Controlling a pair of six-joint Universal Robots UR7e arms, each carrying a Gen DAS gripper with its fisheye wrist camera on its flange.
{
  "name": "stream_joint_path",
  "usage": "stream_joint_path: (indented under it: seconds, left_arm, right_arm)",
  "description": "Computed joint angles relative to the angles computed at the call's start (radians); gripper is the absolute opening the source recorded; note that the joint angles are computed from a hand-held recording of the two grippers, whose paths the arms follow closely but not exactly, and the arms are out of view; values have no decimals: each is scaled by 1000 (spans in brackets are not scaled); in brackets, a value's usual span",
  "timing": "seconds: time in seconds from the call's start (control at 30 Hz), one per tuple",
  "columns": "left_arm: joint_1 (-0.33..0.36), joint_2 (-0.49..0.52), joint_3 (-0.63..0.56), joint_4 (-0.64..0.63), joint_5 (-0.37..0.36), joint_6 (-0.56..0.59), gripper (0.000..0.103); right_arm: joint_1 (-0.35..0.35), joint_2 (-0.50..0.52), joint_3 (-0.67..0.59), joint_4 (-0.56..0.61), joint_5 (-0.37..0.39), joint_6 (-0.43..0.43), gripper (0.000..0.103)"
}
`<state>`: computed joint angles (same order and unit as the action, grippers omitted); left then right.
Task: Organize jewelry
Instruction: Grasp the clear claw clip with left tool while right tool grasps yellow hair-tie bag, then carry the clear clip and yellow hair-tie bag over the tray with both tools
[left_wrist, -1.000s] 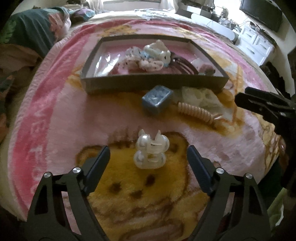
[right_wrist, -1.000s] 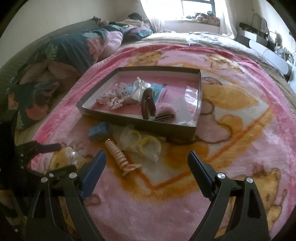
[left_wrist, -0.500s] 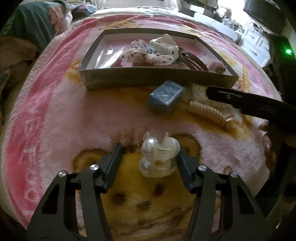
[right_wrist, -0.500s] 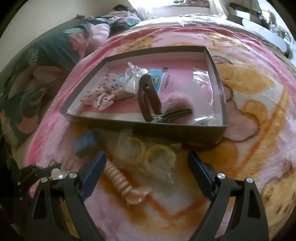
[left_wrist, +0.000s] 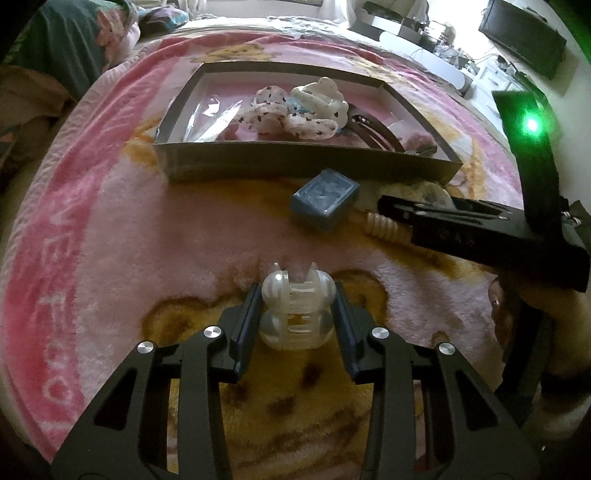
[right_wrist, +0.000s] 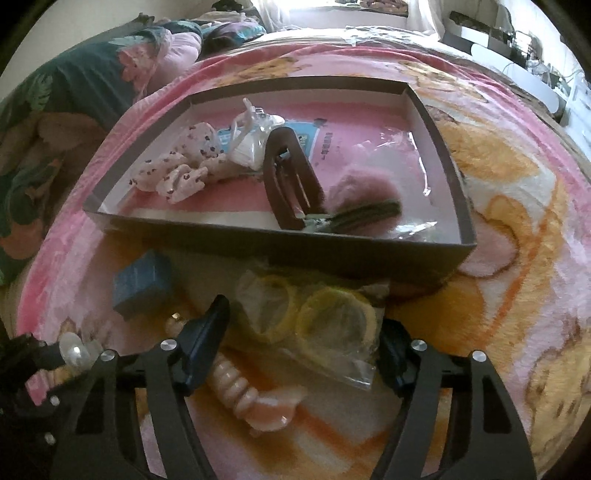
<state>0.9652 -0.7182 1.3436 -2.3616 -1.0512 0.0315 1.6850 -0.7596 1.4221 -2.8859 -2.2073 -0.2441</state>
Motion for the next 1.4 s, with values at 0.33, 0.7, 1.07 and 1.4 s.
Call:
stream_joint_path:
  seconds: [0.33,0.7,1.07,1.4]
  left_arm:
    - [-22,-12,-3,-19,-21,19,29]
    - [-38,-6,-41,-8,-46,30,29]
    - [-41,-20,-94,-18,-37,30,28]
    - [-40,59,-281,-11,0,89,29]
  right_arm:
    - [-25,-131,144,-78,60,34,64]
    - [-25,-250,240,-192,112,10,64]
    - [1,-270,219,-208,152,-27,64]
    - [32,-221,118,-167,168,-81,64]
